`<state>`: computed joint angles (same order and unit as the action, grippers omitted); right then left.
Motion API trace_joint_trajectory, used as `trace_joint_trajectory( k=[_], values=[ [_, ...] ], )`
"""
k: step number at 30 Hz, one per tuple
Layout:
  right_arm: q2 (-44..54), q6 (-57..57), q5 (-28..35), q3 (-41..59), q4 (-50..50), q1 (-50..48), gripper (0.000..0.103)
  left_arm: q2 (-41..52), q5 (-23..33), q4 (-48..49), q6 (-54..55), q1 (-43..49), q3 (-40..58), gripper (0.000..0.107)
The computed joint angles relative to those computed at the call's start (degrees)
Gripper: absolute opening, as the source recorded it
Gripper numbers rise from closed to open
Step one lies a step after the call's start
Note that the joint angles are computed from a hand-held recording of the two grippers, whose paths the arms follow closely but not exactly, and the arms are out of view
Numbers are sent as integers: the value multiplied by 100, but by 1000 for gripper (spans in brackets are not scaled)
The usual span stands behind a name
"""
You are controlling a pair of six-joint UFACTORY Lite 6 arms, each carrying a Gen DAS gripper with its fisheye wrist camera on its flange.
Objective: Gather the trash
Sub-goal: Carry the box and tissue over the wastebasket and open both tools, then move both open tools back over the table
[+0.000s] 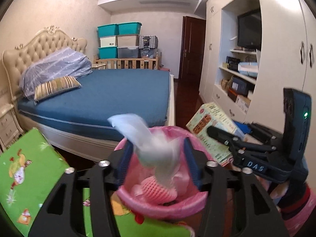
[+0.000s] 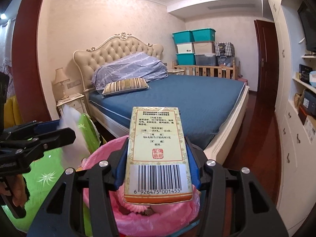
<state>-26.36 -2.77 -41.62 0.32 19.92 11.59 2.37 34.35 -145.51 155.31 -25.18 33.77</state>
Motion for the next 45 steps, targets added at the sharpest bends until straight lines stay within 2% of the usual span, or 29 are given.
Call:
trace_joint_trajectory(
  k=[1, 3, 4, 8, 10, 12, 17, 21, 25, 29, 33, 40, 45],
  values=[
    [189, 158, -12, 157, -235, -114, 50, 124, 72, -9, -54, 28, 87, 63],
    [565, 509, -128, 413, -766, -392, 52, 255, 161, -272, 114, 73, 152, 77],
    [648, 651, -100, 530, -957, -467, 52, 262, 197, -342, 153, 130, 144, 81],
    [1071, 989, -168, 998, -1307, -431, 76, 17, 471, -468, 331, 542, -230, 85],
    [1167, 936, -126, 1198, -1189, -280, 77, -279, 638, -567, 519, 765, -590, 86],
    [1189, 730, -24, 1339, -892, -75, 77, -603, 755, -220, 415, 1243, -924, 86],
    [526, 71, 251, 1236, 159, 726, 77, -1265, 970, 1076, -146, 2648, -1522, 90],
    [328, -1090, 275, 1312, 1682, 1748, 77, -1640, 1325, 2409, -636, 4143, -1849, 90],
    [532, -2265, -173, 1606, 3341, 3087, 82, -1876, 1809, 3480, -721, 5590, -2023, 90],
    [1414, -2504, -636, 2228, 4014, 4122, 83, -1891, 2318, 4344, -456, 7014, -2078, 90],
    [2799, -2519, -773, 3319, 4230, 4735, 86, -1374, 2870, 5144, 114, 8493, -1826, 90],
    [5225, -2600, -264, 5808, 4518, 5239, 87, 81, 3136, 5911, 630, 10179, -584, 90],
    [6920, -3373, 294, 8052, 5242, 5586, 87, 1303, 3216, 6077, 302, 11032, 877, 90]
  ],
)
